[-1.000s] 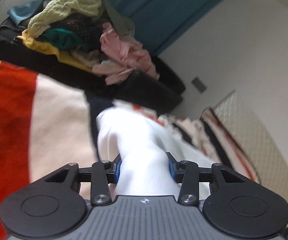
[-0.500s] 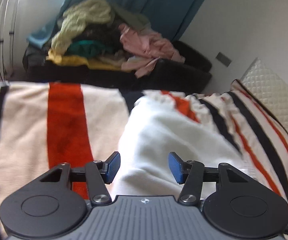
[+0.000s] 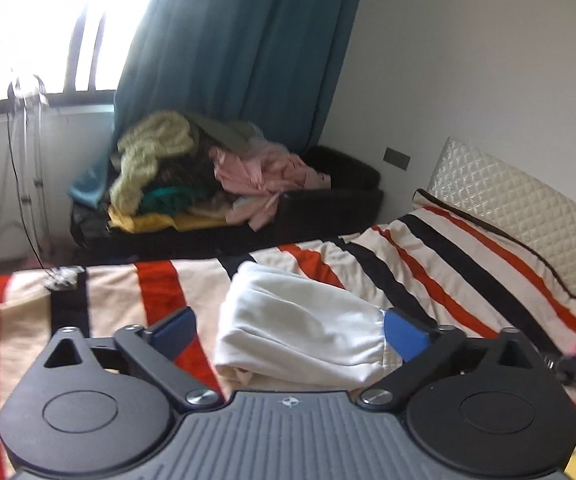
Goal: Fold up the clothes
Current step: 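Open both tools and withdraw them from the folded garment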
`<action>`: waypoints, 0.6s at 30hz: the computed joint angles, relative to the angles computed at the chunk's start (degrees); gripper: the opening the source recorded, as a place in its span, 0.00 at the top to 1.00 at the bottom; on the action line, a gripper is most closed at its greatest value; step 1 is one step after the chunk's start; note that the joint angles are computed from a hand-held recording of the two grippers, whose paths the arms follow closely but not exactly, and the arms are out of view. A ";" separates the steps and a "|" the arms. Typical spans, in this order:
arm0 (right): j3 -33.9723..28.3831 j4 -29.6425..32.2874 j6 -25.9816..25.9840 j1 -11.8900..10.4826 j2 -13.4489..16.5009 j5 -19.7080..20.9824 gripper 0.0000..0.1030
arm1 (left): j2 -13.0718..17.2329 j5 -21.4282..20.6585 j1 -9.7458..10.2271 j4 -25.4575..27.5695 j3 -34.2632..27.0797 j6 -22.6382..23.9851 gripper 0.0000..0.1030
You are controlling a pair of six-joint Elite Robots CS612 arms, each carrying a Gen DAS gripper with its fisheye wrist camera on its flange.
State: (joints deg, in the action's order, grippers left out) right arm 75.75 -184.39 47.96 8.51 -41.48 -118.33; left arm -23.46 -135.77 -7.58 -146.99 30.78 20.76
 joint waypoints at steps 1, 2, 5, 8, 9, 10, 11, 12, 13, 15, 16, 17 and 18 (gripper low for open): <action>0.11 -0.03 -1.31 0.62 -0.31 -1.04 0.45 | -1.79 -0.47 0.50 -2.68 3.57 0.26 0.00; 0.16 -0.29 -3.01 1.30 -0.52 -2.14 0.45 | -3.25 -1.18 1.04 -5.97 6.80 0.01 0.00; 0.07 -1.81 -8.46 3.47 -0.49 -5.92 0.44 | -6.49 -3.95 2.81 -16.73 15.17 -2.78 0.00; 0.52 -4.34 -10.14 5.36 -0.37 -8.66 0.24 | -9.16 -4.32 4.17 -24.21 22.06 -3.86 0.00; 0.57 -5.83 -10.98 5.99 -0.09 -9.80 0.16 | -9.87 -4.06 4.60 -26.84 24.10 -4.57 0.00; 0.51 -7.18 -12.24 6.63 0.28 -11.14 0.13 | -10.45 -3.98 5.03 -28.90 25.84 -5.25 0.00; 0.33 -8.26 -13.81 7.26 0.73 -12.69 0.07 | -10.88 -4.24 5.45 -30.23 27.23 -5.44 0.00; 0.02 -9.24 -15.35 7.85 1.28 -14.23 0.07 | -11.23 -4.61 5.88 -31.35 28.49 -5.41 0.00; -0.43 -10.09 -16.77 8.43 1.94 -15.88 0.07 | -11.60 -4.32 6.17 -32.87 29.84 -5.13 0.00; -1.13 -11.98 -18.56 9.31 3.22 -18.32 0.07 | -12.34 -2.90 6.55 -36.04 32.59 -3.88 0.00; -1.34 -13.06 -18.83 9.61 3.84 -19.09 0.07 | -12.74 -2.15 6.68 -37.25 33.92 -2.88 0.00; -1.50 -13.90 -18.65 9.85 4.42 -19.69 0.07 | -13.06 -1.69 6.80 -38.12 35.03 -2.23 0.00; -1.64 -14.49 -18.20 10.03 4.94 -20.11 0.07 | -13.17 -1.49 6.93 -38.94 35.77 -2.41 0.00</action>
State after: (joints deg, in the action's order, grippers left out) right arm 74.11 -198.87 29.76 18.55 -36.54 -138.45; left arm -36.63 -137.26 -0.64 -185.94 66.55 18.36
